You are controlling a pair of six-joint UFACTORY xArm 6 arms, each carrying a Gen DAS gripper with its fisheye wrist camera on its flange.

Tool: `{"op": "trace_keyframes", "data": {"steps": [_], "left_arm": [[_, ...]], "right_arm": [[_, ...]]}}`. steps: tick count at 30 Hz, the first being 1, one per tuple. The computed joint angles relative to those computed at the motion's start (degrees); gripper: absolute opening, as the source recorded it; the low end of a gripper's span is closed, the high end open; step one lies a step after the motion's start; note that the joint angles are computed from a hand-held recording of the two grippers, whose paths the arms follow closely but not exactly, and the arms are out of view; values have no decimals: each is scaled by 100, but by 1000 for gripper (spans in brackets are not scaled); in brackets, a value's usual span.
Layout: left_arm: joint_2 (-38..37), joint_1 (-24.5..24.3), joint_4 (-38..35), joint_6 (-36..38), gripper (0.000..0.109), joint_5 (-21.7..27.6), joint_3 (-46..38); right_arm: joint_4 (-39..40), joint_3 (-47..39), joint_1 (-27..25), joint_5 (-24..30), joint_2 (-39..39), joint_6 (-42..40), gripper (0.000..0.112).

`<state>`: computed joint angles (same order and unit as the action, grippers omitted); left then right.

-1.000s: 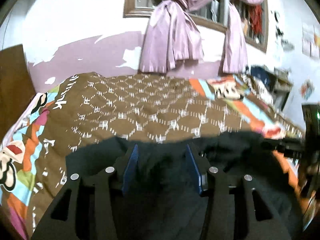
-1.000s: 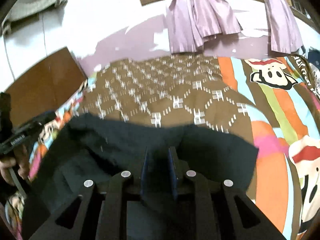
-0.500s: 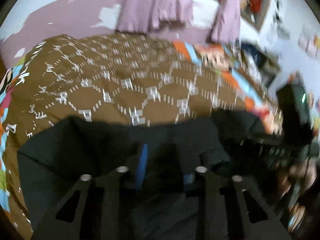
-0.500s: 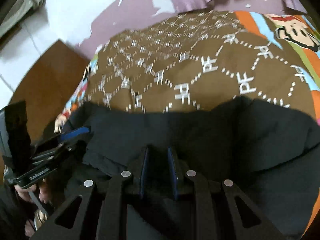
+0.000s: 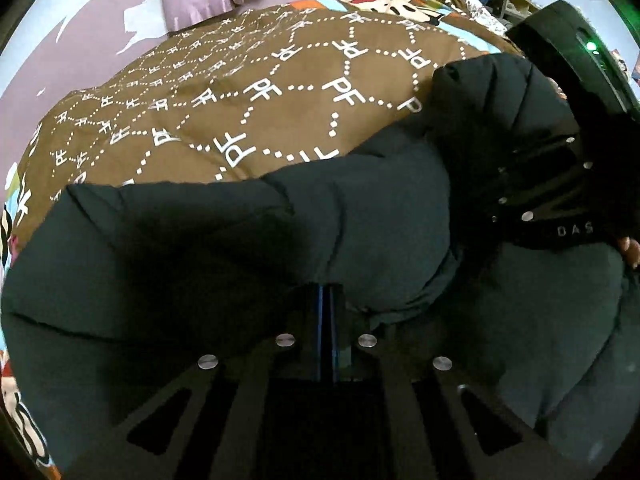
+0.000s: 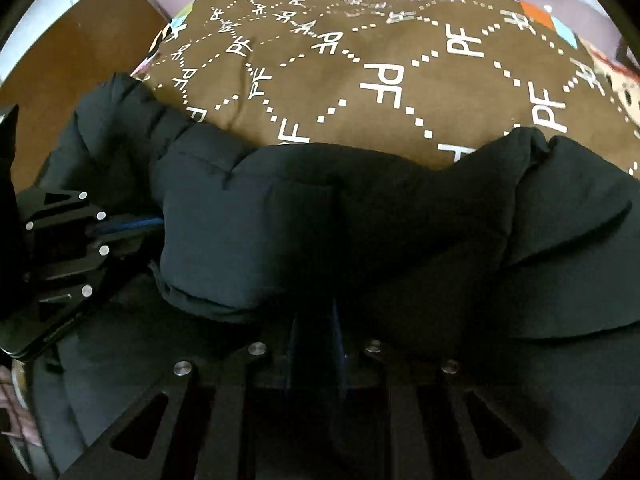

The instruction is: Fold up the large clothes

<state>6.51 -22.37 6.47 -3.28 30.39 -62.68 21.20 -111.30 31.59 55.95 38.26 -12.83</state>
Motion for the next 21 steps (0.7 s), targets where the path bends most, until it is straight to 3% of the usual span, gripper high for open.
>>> {"op": "trace_keyframes", "data": {"steps": [4,8,13,21], "left_arm": [[-125,48,-439,195,2,-300,241],[-308,60,-641,221,2,-595,493],[-372,49,-666,166,2,-668,559],[-266,-12,-370,-87,2,-550,494]], "right_arm": [[704,893,-63,-724,-514,-371,13],[2061,1552,-82,-1294,-1117,-1149,16],[1007,1133,170,-1096,-796,-651,16],[561,829,226,-916,-326,-133,14]]}}
